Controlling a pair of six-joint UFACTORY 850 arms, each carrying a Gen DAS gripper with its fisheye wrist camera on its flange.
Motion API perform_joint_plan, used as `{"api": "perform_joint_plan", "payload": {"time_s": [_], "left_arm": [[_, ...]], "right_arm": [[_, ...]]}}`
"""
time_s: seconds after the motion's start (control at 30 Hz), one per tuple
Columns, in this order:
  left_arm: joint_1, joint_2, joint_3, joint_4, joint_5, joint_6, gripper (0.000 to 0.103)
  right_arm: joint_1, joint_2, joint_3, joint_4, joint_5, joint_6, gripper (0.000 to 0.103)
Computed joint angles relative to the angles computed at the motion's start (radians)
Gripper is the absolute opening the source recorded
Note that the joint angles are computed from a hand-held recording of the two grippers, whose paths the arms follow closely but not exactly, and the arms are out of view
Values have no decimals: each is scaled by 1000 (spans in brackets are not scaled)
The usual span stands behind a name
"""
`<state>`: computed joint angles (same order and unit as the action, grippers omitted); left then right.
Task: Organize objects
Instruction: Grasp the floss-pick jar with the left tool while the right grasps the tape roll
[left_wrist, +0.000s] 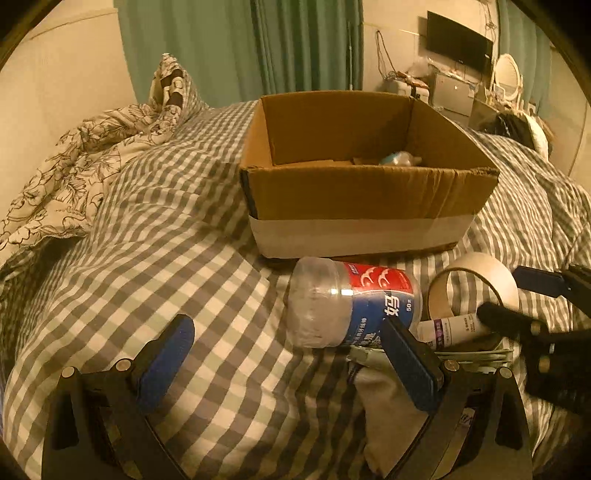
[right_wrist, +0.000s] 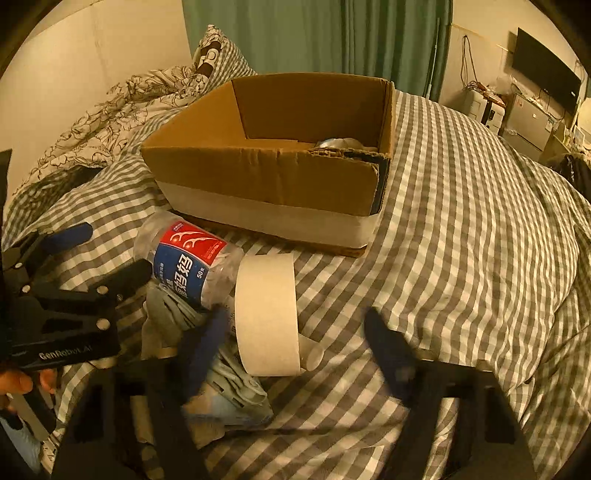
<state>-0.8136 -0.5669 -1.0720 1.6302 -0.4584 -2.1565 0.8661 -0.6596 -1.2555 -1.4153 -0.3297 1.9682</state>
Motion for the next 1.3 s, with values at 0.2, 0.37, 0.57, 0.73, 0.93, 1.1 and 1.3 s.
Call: {"api": "perform_joint_plan", "payload": {"time_s": [0.2,0.37,0.57,0.73,0.93,1.1,1.3], "left_arm": [[-5,-18,-32,-18,32,36,103],[-8,-48,-78,-50,79,95,103],[-4,-95,-134,-159,83,226,103],[4,-152,-196,-260,78,360,103],[25,-155,-177,-100,143,199,97],[33,-105,-114,98,165,-27,96],[39,-45,-52,213,139,-161,96]], "right_arm": [[4,57,63,-266,-19,277,28],[3,106,107,-324,-73,346,26],[-18,134,149,-398,-55,440,25],[-15,113,134,-433,-43,461,36],[-20,104,130,-425,-19,460,54],[-26,80,104,-416,15,461,62],[-21,34,46,-298,46,316,62]]}}
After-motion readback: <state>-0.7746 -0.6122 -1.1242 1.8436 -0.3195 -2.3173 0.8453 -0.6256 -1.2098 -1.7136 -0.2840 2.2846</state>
